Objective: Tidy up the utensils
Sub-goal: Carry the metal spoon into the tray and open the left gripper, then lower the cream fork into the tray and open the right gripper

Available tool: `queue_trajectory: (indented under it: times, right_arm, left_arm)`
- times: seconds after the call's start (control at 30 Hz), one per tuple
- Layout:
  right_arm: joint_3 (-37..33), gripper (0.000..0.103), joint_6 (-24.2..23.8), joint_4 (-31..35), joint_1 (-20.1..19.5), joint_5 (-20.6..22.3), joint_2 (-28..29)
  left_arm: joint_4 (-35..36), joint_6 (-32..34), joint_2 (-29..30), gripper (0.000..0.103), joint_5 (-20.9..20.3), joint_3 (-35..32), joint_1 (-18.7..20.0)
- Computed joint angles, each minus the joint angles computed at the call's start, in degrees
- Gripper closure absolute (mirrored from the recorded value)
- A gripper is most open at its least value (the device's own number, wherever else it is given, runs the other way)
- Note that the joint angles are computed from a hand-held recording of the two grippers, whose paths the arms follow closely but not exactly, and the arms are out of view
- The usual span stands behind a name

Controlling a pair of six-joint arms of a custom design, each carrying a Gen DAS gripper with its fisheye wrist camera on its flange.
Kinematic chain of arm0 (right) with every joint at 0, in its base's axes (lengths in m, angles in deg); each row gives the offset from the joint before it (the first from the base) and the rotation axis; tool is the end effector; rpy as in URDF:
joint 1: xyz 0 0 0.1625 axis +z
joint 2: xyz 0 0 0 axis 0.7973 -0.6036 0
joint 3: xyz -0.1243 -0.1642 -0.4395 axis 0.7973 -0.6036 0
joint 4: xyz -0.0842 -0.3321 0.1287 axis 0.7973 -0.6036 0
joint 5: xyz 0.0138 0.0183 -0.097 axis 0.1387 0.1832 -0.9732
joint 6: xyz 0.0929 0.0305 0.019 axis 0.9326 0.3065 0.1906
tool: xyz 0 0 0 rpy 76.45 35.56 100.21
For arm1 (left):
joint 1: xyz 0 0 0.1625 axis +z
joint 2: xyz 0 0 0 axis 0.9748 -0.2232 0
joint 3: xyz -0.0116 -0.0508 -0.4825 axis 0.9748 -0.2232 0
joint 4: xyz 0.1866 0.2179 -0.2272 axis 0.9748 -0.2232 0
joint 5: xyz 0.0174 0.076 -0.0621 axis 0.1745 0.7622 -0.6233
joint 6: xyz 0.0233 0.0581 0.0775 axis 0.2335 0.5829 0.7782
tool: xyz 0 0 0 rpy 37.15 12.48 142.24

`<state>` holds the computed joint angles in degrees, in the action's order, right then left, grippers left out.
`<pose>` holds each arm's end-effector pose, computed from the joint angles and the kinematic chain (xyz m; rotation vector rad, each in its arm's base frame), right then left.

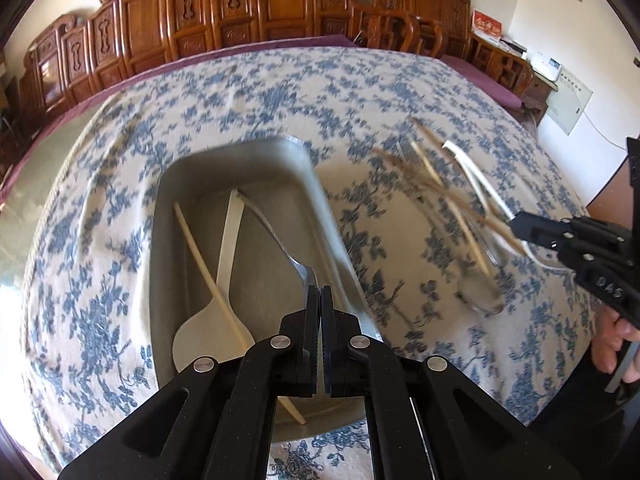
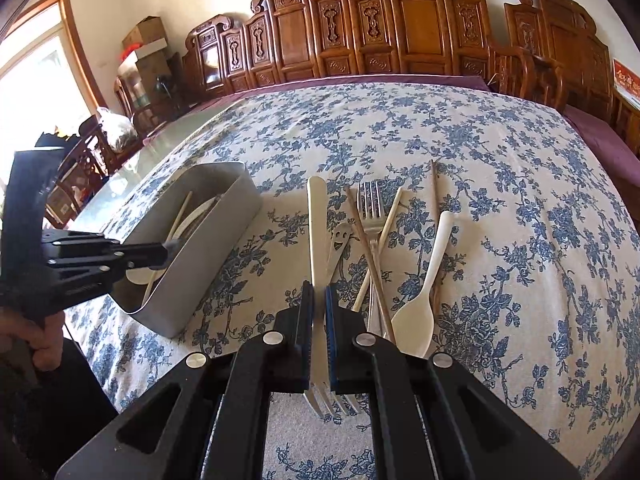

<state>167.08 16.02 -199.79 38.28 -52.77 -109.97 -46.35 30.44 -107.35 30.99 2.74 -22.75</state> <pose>0.1164 -0.7569 0.3014 0.4935 -2.5168 0.7941 -0.3333 -0.7953 0.1052 0.7811 2.4167 -0.4367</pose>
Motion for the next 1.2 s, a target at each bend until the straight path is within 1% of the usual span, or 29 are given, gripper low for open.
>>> queue_trajectory:
  times: [0.37,0.5,0.6,0.83,1.03,1.2]
  right_arm:
    - [0.07,0.096,-0.96,0.35,0.67,0.02,0.71]
    - [0.23,0.096,-1.63,0.14,0.96,-0.53,0.97]
    - [0.5,0.096,-1.64,0.04,1.02,-0.56,0.9]
    - [0.5,0.096,-0.79,0.66,1.07,-0.24,1.0]
    - [0.61,0.096,-1.33,0.58,1.99,-0.33,1.41]
    - [0.17,0.096,-2.14,-0.11,3.59,-0.46,1.88]
  left_arm:
    - [-1.27,-2.64,-0.95,0.102,-0.91,1.88,1.33]
    - [-2.51,-3.53,-1.73,0.101,0.09,3.36,1.33]
    - [-4.66,-3.83,-2.7,0.101,0.33,4.92,1.15]
    - [-10.07,-2.75,-4.65,0.101,2.9,8.51,0.15]
    - [-12.74,-1.94,-5.54,0.101,4.28,9.82,-0.05]
    - [-13.91,-1.69,-5.91,0.101,4.2,9.58,0.25]
